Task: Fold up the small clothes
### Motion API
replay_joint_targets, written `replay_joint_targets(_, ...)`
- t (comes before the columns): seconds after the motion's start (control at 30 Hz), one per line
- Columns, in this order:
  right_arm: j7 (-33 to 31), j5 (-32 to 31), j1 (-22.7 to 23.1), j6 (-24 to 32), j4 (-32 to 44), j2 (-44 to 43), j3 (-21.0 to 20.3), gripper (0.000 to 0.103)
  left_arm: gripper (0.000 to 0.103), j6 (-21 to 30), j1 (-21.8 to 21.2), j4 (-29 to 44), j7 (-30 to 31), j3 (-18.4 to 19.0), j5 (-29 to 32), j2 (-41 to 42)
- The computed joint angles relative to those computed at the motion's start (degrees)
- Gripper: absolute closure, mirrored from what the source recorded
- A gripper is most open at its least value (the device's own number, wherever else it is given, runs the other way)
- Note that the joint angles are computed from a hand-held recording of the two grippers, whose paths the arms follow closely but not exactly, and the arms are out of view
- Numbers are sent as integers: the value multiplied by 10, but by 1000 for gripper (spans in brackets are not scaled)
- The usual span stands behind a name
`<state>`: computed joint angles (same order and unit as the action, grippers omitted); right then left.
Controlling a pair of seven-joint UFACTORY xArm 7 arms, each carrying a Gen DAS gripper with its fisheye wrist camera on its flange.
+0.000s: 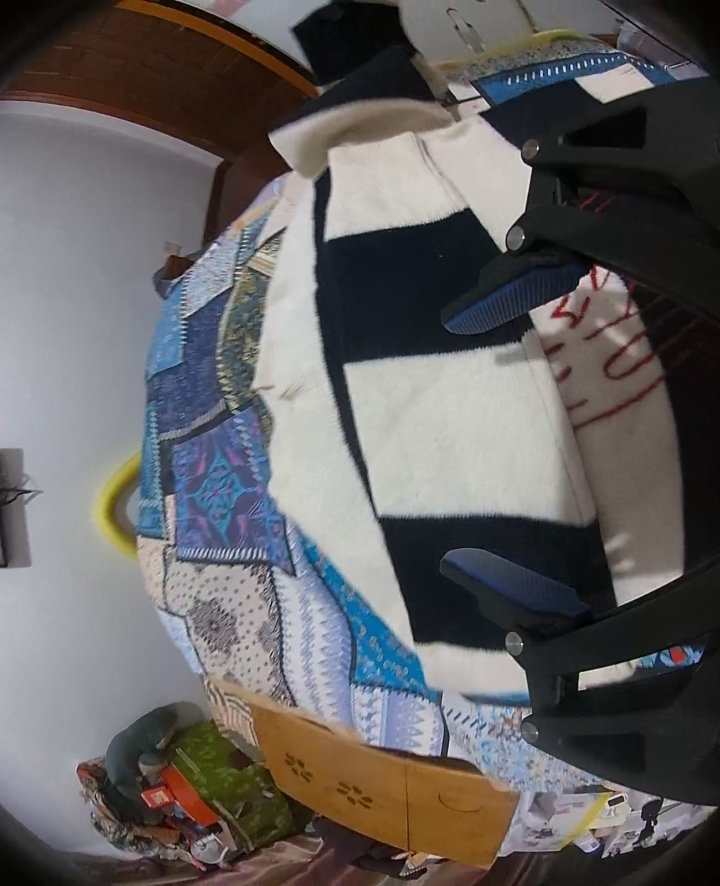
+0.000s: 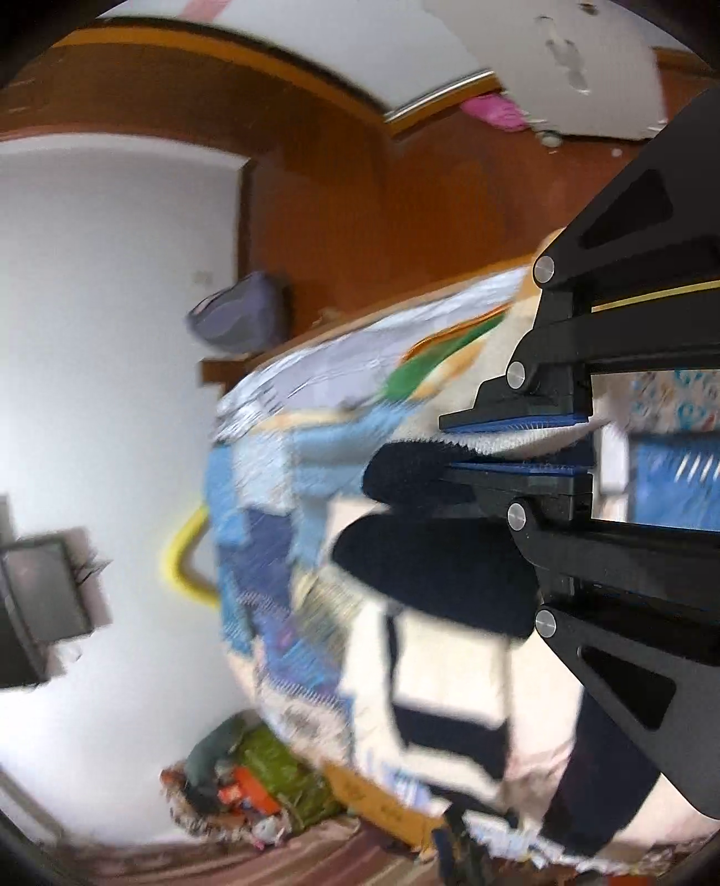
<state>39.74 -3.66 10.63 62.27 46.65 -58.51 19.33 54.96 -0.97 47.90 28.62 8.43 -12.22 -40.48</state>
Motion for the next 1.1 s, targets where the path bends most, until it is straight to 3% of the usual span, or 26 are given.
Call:
replay_joint_targets(0.2,-14,-12,-9,-45,125,104,32,94,22,-5,16,11,24,26,5,-9)
replay_joint_targets(0.37,-8,-36,-5,-85,218,217,82,94,22,7,32,27,41,57,-6,-2)
replay_joint_targets(0.57,21,-59,35,-113,299,369,126,93,22,29,58,35,66,79,-7,6)
replay_joint_targets(0.67,29,-95,57,-98,339,427,147,88,22,33,70,28,77,78,-2,3)
replay_joint_targets(0.8,27,-130,85,-92,350,440,140,79,22,35,73,20,82,68,-4,-4)
replay_joint_targets(1.0,33,-155,116,-53,314,378,89,62,22,43,57,6,61,35,-9,-19)
replay_joint_targets(1.1,27,-142,121,-37,266,332,61,59,22,50,38,-5,47,13,-11,-32)
